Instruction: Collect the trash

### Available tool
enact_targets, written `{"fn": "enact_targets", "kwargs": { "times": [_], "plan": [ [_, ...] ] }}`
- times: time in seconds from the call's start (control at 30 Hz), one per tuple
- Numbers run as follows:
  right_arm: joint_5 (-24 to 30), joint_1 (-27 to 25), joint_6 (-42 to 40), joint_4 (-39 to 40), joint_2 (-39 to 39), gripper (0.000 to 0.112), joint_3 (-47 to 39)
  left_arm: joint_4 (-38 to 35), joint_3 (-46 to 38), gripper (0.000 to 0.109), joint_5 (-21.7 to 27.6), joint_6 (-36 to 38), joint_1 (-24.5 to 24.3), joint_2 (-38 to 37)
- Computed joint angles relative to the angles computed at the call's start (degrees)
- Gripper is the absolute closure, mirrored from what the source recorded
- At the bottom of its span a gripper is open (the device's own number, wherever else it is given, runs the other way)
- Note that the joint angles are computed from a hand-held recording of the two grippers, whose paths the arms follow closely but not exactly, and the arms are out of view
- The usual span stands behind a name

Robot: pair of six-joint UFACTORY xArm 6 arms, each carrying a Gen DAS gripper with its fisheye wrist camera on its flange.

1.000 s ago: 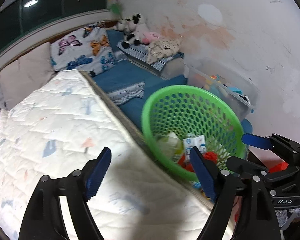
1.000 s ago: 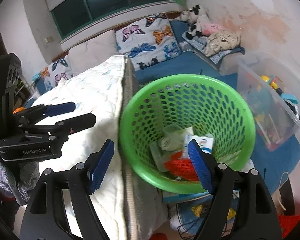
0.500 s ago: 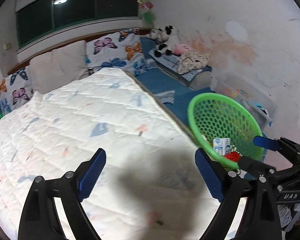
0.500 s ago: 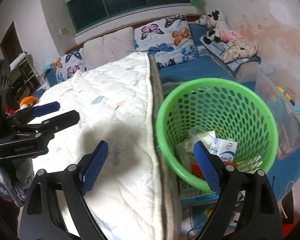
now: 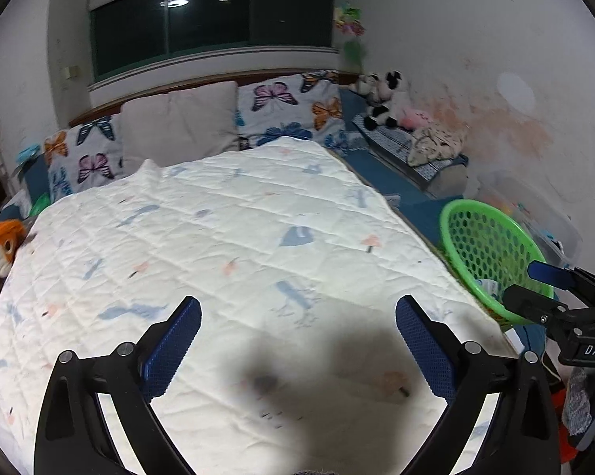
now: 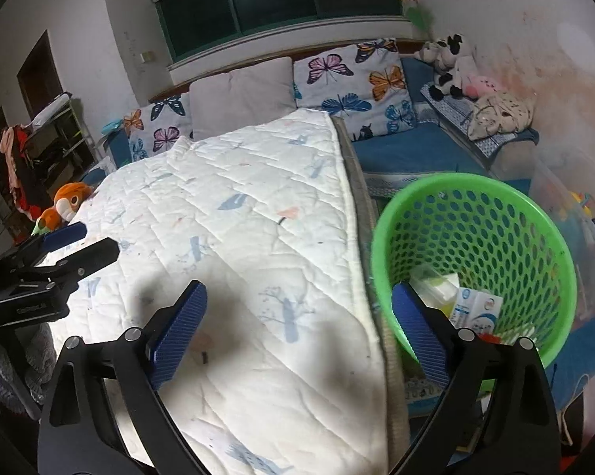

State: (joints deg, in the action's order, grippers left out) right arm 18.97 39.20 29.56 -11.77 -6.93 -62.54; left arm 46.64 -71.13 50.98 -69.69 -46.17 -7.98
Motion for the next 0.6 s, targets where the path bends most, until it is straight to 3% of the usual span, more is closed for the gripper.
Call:
{"fn": "enact_targets", "kwargs": {
  "times": [0.6],
  "plan": [
    [-1.07, 4.03, 6.58, -7.52, 2.49, 0.015, -2.42, 3.22, 11.47, 0.013, 5.45, -9.21, -2.52, -11.61]
  ]
}}
